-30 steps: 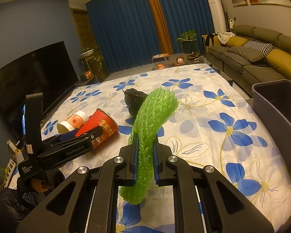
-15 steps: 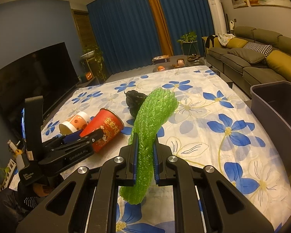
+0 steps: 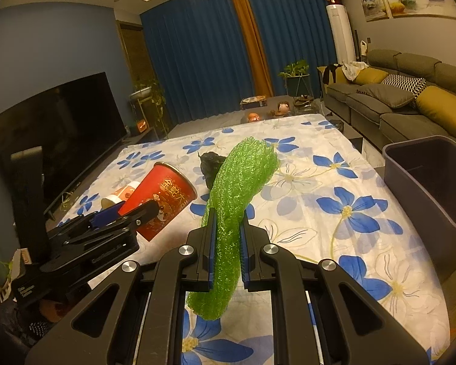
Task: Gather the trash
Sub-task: 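Carry the red cup and green sleeve over the grey bin with both tools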
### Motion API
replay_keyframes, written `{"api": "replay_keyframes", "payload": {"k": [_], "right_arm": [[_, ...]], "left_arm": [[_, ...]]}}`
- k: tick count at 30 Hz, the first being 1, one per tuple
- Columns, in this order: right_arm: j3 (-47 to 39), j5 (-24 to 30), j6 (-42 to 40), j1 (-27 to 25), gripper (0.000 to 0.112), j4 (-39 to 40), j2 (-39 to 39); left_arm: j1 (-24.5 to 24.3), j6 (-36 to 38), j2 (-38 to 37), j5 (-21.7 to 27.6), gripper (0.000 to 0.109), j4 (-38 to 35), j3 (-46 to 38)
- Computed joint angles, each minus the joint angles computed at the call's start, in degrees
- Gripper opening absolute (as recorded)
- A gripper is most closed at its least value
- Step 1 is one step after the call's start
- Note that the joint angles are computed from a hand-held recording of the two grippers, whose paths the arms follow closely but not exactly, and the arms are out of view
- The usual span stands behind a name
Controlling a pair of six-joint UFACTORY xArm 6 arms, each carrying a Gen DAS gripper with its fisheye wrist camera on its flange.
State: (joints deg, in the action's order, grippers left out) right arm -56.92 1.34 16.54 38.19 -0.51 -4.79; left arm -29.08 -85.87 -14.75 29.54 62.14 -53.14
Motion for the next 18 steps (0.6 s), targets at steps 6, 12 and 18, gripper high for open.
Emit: {"api": "replay_keyframes", "payload": {"k": [6, 12, 18], "right_arm": [[1.4, -0.3, -1.5, -0.4, 0.014, 1.5, -2.0], [2.8, -0.7, -3.6, -1.5, 0.014, 2.8, -4.1], [4.1, -0.8, -4.8, -3.8, 0.014, 3.5, -6.3]], "left_arm": [[-2.5, -1.4, -0.6, 1.6, 0.057, 1.6, -1.0], [-4.9, -1.2, 1.2, 2.9, 0.057, 2.5, -4.4], [-7.3, -0.1, 5.4, 3.4, 0.057, 2.8, -9.8]]}}
